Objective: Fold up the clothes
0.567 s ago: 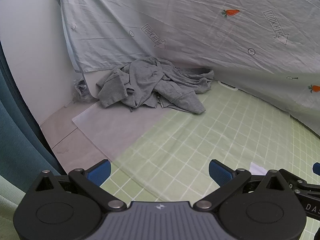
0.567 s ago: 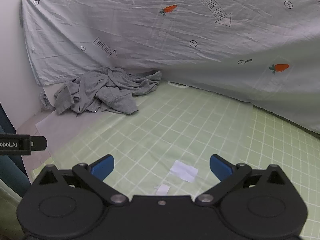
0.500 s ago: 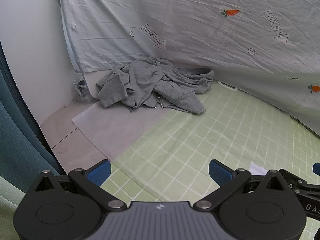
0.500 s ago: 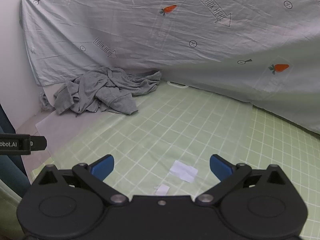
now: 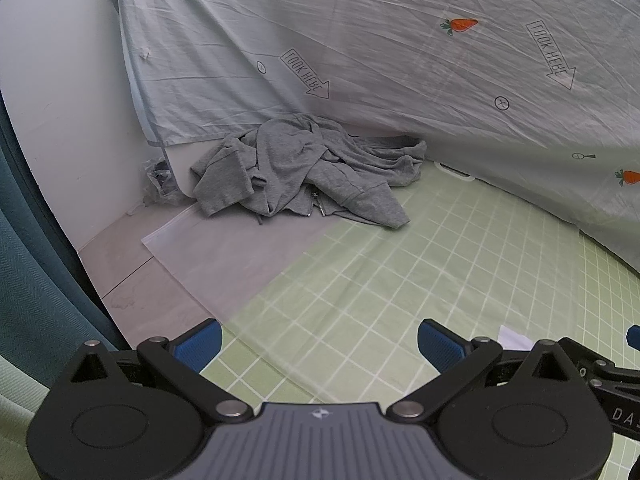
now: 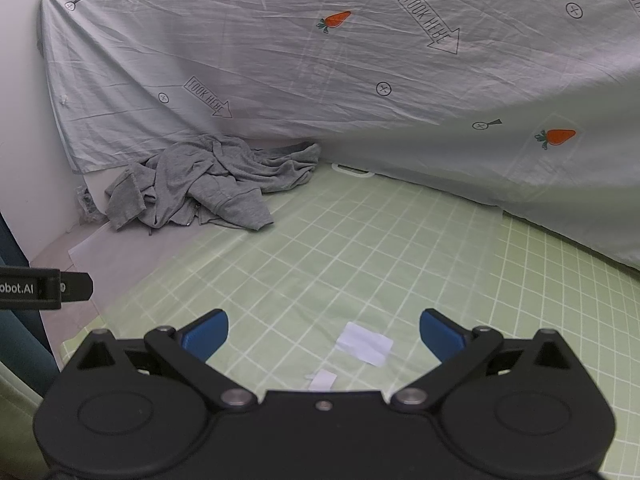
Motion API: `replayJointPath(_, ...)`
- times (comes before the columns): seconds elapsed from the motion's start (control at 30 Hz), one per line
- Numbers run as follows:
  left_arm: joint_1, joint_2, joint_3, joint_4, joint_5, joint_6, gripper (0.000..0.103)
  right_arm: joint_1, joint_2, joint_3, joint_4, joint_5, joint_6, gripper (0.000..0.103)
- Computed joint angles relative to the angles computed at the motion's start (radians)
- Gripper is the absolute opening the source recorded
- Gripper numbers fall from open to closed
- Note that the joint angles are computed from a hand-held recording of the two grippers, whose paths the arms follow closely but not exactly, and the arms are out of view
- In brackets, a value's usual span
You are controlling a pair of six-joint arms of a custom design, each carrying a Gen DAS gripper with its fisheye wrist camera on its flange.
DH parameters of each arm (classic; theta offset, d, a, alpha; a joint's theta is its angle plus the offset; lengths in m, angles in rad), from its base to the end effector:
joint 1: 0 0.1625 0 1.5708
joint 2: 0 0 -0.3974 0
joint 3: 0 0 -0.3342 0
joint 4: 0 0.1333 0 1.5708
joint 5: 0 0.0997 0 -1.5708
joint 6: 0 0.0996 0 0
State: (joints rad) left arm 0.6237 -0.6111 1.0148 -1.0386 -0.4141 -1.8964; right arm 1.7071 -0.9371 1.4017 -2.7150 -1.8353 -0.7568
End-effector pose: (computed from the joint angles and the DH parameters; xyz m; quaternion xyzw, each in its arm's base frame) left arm -0.4044 -0.5675 0.1552 -0.1222 0.7774 -0.4264 0.4460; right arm 0.1976 -0.6512 0.3209 0.3640 -0.8619 0.2767 0.2193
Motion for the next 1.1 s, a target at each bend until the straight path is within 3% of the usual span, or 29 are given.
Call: replayJointPath(1.1,0.003,-0.007,0.013,-0.037,-0.015,0.034,0.103,-0.002,0.001,0.006,-0.01,-0.005,0.002,0.103)
